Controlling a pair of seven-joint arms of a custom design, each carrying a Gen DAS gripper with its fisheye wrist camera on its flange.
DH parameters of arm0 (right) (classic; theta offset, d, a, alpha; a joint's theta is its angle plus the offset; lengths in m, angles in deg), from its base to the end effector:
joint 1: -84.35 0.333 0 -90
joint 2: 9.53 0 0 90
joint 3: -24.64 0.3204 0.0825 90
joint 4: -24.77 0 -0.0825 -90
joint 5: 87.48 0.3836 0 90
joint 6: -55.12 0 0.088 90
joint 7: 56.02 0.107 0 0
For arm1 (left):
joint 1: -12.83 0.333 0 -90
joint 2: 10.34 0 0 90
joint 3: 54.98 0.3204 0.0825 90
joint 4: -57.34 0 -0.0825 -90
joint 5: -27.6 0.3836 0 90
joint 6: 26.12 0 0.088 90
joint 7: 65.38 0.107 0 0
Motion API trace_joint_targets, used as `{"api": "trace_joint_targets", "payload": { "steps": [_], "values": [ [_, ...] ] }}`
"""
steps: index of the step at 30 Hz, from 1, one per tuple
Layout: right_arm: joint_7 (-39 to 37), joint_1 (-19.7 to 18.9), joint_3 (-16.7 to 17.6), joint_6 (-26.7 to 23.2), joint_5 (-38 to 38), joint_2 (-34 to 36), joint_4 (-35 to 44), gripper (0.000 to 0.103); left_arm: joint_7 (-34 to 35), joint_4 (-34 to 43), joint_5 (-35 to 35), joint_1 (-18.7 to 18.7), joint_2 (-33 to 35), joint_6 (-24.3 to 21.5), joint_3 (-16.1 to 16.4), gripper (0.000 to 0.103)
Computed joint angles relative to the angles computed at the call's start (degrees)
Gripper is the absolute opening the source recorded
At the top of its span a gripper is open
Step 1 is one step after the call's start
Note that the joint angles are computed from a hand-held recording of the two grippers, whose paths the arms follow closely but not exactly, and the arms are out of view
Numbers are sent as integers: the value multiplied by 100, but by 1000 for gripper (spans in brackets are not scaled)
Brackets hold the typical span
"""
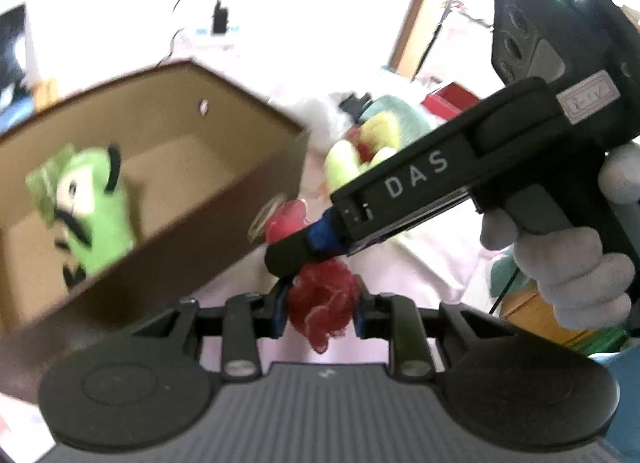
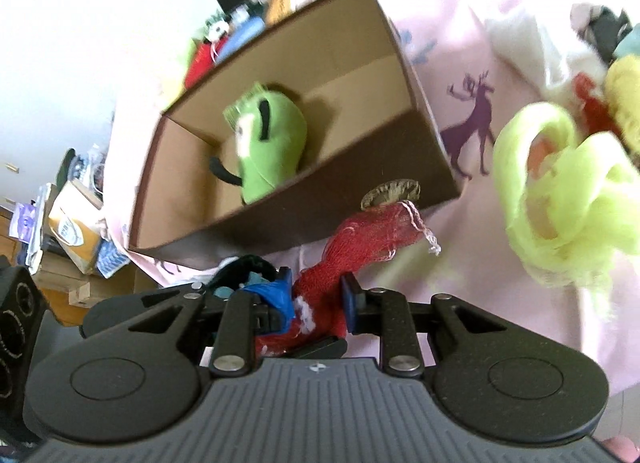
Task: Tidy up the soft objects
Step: 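Grasp the red mesh bag with the left tool and lift it, then lower the red mesh bag into the box and open the left tool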
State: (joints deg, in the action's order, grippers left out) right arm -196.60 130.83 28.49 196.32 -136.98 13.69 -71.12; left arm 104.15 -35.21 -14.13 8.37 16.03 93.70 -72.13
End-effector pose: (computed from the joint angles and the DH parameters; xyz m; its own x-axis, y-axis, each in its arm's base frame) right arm 0.4498 0.5349 0.4144 -0.5206 -0.6697 -0.5297 -0.5408 0.7387 -0.4024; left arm 0.6371 -0.2576 0.3915 -0.9638 -0.1115 0.2424 -0.2463 0.7210 -0.6477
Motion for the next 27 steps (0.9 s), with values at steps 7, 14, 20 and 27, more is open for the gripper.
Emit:
{"api": "trace_joint_targets", "payload": {
  "steps": [7,14,20,27],
  "values": [
    [-248,171,18,-789,-438,-161,354,6,609,182,-598,149,-88,-160,-156,24],
    [-1100,73,-115,-852,-890,187,1116,6,675,555,-1100,194,0,134,-143,24],
    [-2130,-22,-384,-518,-896,761,2038,6,533,989,-1231,222,206,692,-161,24],
    [-3520,-310,-595,128,-164,1710,3341,7,-314,1911,-703,83,834,1238,-115,24]
  ]
}}
